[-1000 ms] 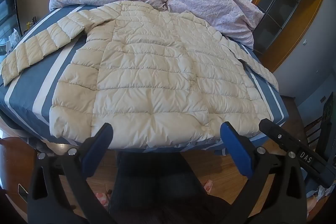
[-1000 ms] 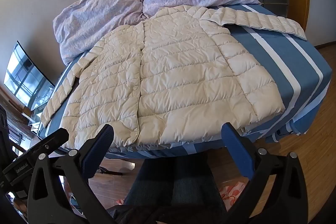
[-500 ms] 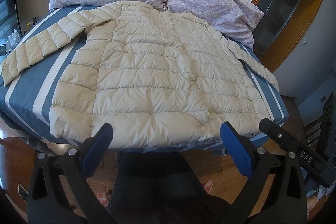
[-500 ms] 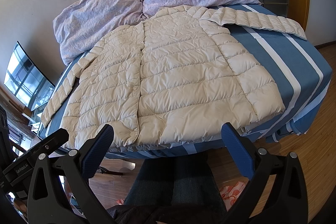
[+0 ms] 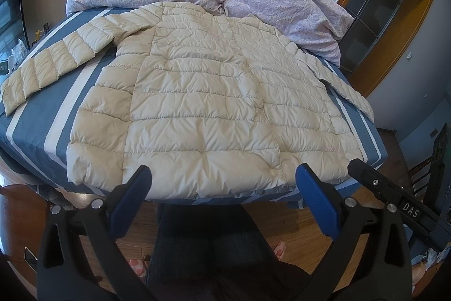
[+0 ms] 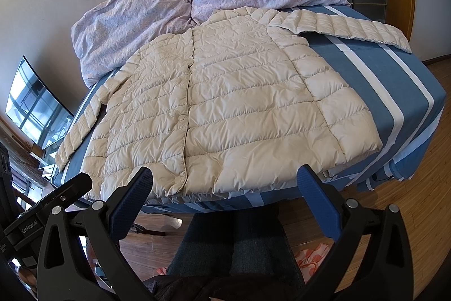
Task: Fold large clothes
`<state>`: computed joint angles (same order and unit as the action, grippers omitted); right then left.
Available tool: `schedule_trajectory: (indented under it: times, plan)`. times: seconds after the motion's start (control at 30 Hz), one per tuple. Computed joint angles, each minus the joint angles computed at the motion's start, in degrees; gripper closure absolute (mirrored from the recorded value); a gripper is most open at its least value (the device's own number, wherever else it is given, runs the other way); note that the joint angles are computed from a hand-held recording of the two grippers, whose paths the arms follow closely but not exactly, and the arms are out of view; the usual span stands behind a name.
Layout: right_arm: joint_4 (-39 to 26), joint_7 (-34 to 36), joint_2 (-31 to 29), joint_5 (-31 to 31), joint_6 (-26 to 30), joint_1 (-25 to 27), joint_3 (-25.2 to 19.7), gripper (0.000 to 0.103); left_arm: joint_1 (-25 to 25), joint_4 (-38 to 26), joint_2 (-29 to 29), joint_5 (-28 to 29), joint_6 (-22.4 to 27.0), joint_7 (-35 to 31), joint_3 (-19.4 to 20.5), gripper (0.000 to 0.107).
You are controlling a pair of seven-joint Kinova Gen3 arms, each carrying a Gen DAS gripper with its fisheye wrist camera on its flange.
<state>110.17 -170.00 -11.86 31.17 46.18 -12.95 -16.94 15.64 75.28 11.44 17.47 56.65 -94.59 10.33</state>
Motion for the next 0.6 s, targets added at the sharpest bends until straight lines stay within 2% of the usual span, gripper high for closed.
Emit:
schedule_trajectory:
  times: [0.6]
  plan:
    - [0.03,-0.01,-0.04,-0.09,-0.08,0.11,-0.04,0.001,0.06,-0.15,0.07,-0.09,0.06,0.06,-0.03,0.007]
